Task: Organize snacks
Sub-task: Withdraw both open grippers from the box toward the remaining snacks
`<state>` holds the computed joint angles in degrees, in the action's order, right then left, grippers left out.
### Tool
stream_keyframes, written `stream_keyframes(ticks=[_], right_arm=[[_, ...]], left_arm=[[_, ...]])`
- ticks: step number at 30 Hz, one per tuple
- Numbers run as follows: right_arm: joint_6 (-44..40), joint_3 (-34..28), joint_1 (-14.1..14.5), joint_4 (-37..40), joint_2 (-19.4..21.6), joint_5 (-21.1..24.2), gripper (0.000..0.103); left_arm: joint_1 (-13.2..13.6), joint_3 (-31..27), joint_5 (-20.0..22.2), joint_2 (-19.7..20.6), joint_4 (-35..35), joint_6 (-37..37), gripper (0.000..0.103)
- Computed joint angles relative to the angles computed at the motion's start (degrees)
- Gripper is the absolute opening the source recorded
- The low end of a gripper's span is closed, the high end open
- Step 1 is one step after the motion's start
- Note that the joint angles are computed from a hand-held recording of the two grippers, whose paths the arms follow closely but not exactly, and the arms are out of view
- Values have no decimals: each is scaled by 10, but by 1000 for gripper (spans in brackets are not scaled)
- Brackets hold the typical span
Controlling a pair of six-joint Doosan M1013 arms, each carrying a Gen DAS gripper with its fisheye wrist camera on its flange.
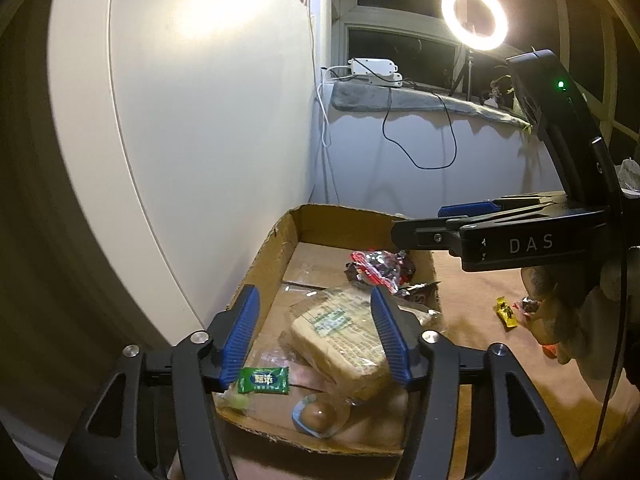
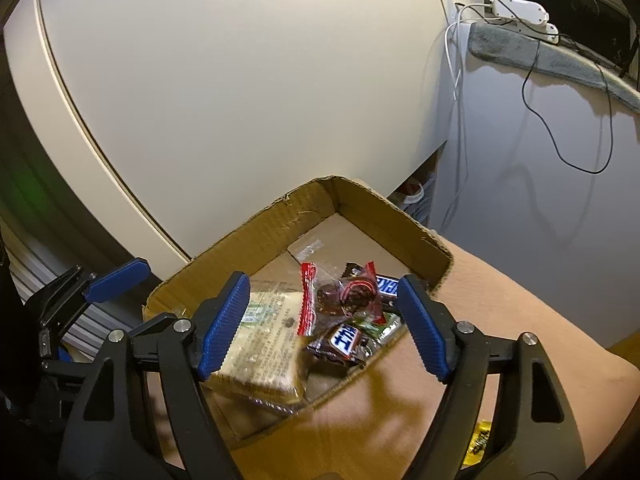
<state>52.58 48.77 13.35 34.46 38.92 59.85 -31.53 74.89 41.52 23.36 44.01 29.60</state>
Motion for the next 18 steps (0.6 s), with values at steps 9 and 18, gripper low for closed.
stream_keyframes(ticks=[9, 18], right_arm=[[-14, 47, -10, 1, -33, -36, 89], [-42, 105, -30, 17, -73, -72, 89]], left_arm=[[-15, 1, 9, -5, 17, -7, 68], [-35, -3, 21, -6, 38, -18, 75]])
